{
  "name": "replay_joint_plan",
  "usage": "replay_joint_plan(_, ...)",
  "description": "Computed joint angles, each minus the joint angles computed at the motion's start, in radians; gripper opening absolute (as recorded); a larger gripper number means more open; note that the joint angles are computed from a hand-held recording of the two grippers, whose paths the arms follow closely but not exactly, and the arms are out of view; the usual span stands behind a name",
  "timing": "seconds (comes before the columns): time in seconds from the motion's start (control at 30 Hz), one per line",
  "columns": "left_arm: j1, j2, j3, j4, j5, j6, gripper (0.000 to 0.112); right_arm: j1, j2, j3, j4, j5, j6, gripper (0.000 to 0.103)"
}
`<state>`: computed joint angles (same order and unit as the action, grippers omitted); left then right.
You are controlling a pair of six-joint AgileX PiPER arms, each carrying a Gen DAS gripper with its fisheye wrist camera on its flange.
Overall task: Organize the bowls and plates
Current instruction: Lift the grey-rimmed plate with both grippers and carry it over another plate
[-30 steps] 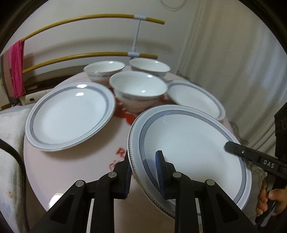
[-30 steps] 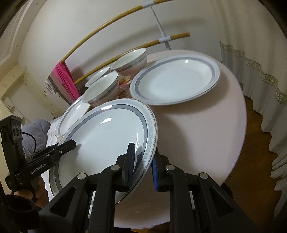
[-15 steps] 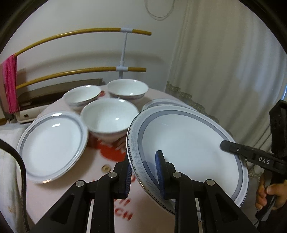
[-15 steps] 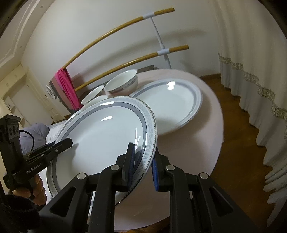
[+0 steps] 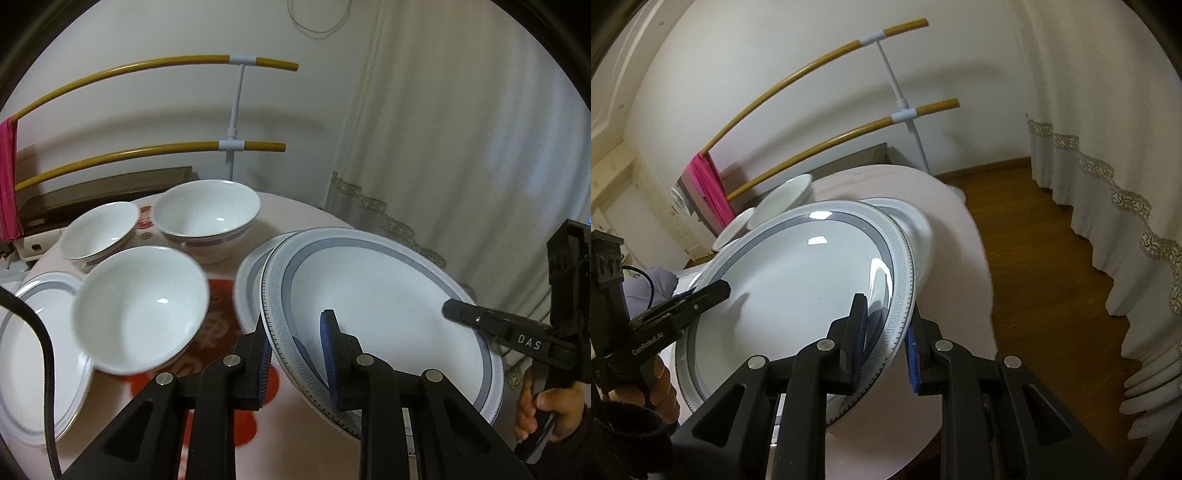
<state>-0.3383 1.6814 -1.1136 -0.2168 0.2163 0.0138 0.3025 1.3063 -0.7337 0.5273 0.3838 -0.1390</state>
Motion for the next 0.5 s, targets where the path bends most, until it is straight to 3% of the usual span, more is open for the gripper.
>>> replay_joint_plan(0.13,-0.009,0.088,-0.089,0.068,0.012,-0.073,0.021,-0.055,0.052,-0.012,0.109,-0.009,-0.131,0.019)
replay_joint_plan(0.33,-0.026,0.185,-0.189,0.200,0.038,-0.231,0.021,-0.055,0.124,-0.058,0.086,-0.026,-0.125,0.019)
replay_joint_plan(0.5,-0.029,0.211,-0.217,0.202,0.057,-0.244,0.021,-0.059,0.162,-0.083,0.055,-0.031,-0.107,0.019)
